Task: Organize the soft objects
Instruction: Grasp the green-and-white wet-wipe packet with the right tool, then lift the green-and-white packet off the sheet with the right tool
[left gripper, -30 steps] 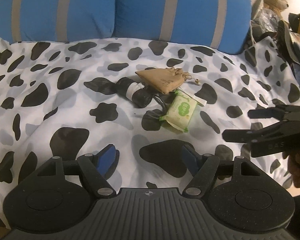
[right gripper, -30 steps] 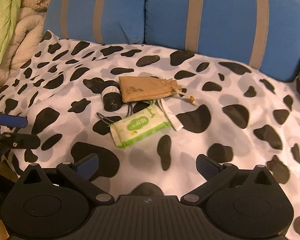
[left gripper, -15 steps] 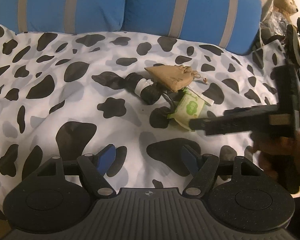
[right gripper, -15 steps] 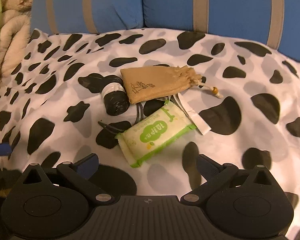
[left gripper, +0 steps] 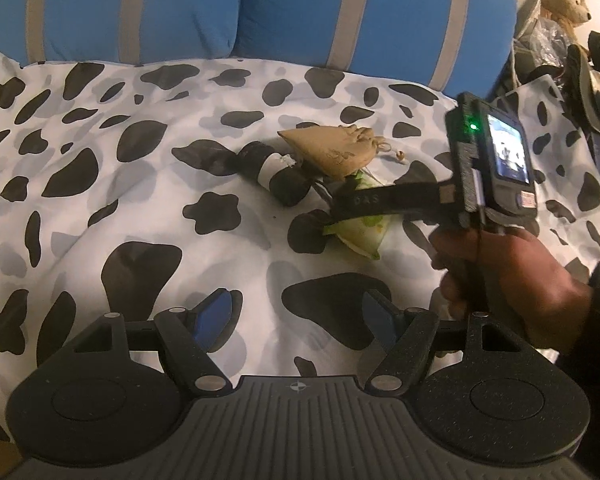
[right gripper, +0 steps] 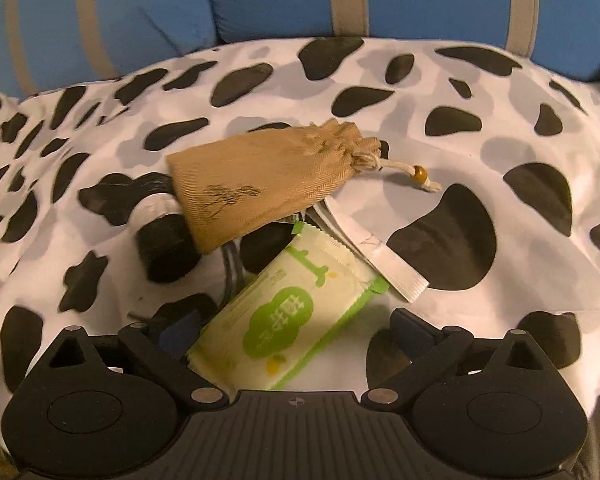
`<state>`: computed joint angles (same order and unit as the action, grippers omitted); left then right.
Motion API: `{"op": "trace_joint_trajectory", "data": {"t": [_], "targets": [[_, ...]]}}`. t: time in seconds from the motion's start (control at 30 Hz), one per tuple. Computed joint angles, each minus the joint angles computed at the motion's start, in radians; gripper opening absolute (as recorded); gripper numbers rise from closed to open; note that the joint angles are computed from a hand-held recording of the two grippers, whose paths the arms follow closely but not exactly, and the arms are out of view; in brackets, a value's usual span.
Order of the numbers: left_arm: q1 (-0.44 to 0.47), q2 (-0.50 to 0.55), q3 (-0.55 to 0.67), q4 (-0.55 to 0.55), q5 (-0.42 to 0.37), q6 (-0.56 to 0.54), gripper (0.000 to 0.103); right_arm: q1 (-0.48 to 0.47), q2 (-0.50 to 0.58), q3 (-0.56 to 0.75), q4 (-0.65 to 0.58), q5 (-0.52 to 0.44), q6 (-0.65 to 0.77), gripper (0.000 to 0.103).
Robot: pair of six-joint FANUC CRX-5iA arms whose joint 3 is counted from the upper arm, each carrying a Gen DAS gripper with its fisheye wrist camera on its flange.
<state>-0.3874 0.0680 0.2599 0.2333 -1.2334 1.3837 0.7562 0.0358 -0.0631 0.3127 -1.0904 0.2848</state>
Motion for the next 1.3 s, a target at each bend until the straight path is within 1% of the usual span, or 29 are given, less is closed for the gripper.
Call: {"op": "trace_joint_trajectory", "data": {"t": [0.07,0.1,0.13,0.27,0.33,0.37,0.43,0.5,0.57,0.6,0.67,0.77,0.9,0.97,1.0,1.03,1.17,1.3], "targets": [[0.000,0.003,0.003,-0.003,-0.007,0.000,0.072,-0.002,0.011,0.007,0.005,-0.009,0.029,0.100],[0.001,0.006,0.007,-0.004,-0.011,0.002,0.072,0.000,0.013,0.009,0.010,-0.016,0.046,0.097],[0.002,0.006,0.007,-0.005,-0.013,0.004,0.072,0.001,0.015,0.015,0.008,-0.029,0.062,0.093],[0.002,0.007,0.008,-0.007,-0.018,0.012,0.072,0.000,-0.004,0.022,-0.026,-0.063,0.117,0.085],[-0.001,0.008,0.010,-0.011,-0.021,0.011,0.072,-0.004,-0.021,0.023,-0.048,-0.079,0.140,0.077],[-0.003,0.006,0.007,-0.011,-0.019,0.006,0.072,-0.003,-0.031,0.020,-0.053,-0.092,0.148,0.075],[-0.006,0.006,0.006,-0.017,-0.022,0.004,0.072,0.004,-0.049,0.012,-0.050,-0.122,0.160,0.069],[-0.009,0.007,0.007,-0.023,-0.027,0.011,0.072,0.015,-0.068,-0.007,-0.032,-0.138,0.159,0.066],[-0.012,0.011,0.010,-0.026,-0.029,0.018,0.072,0.021,-0.087,-0.034,-0.017,-0.126,0.142,0.066],[-0.015,0.011,0.011,-0.030,-0.028,0.021,0.072,0.020,-0.097,-0.050,-0.014,-0.104,0.134,0.067],[-0.022,0.014,0.013,-0.041,-0.028,0.021,0.072,0.018,-0.109,-0.077,-0.002,-0.057,0.141,0.066],[-0.036,0.025,0.023,-0.062,-0.036,0.031,0.072,0.021,-0.095,-0.090,0.033,-0.032,0.171,0.067],[-0.038,0.026,0.013,-0.052,-0.024,0.031,0.072,0.015,-0.092,-0.106,0.044,0.022,0.195,0.066],[-0.040,0.025,0.007,-0.044,-0.014,0.031,0.072,0.017,-0.082,-0.101,0.050,0.017,0.206,0.060],[-0.040,0.024,0.003,-0.039,-0.007,0.031,0.072,0.018,-0.079,-0.096,0.051,0.011,0.214,0.053],[-0.040,0.024,-0.002,-0.033,0.000,0.032,0.072,0.016,-0.080,-0.094,0.045,0.010,0.220,0.052],[-0.038,0.025,-0.017,-0.010,0.022,0.035,0.072,0.017,-0.100,-0.090,0.013,0.007,0.227,0.051],[-0.042,0.030,-0.024,0.011,0.042,0.029,0.072,0.042,-0.136,-0.100,0.035,-0.008,0.217,0.051]]}}
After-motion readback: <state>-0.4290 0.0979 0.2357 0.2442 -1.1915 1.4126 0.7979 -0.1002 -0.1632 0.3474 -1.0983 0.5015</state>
